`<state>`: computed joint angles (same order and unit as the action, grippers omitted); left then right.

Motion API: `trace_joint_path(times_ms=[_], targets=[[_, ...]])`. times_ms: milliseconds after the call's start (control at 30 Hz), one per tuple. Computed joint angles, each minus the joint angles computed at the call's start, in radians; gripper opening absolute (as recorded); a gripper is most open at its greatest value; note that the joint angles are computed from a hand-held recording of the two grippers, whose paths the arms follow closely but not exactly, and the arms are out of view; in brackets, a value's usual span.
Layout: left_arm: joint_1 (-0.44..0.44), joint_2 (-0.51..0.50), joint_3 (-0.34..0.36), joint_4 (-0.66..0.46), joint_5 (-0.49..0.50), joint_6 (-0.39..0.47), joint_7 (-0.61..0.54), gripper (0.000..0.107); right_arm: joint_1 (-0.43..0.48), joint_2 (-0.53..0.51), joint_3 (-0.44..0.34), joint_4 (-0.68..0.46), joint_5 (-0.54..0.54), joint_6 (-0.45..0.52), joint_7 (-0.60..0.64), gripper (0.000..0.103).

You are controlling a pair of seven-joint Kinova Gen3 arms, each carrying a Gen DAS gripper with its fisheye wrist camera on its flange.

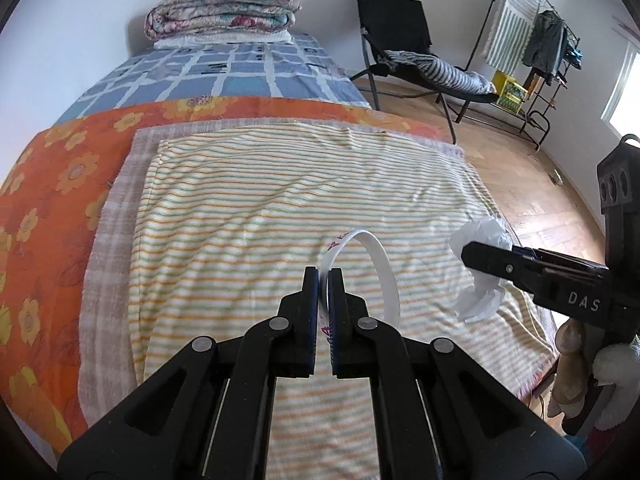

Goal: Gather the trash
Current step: 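Carry the white band and tissue over the blue basket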

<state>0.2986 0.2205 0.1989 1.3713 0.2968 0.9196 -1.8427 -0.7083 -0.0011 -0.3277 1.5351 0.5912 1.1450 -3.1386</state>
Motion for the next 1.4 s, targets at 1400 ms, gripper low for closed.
trace_joint_path(times_ms=[1400], targets=[[0.017, -0.479, -0.086, 0.624, 0.126, 0.021, -0.291, 0.002, -0.59, 0.151, -0.141, -0.054, 0.084, 0.34, -0.451, 0.035]])
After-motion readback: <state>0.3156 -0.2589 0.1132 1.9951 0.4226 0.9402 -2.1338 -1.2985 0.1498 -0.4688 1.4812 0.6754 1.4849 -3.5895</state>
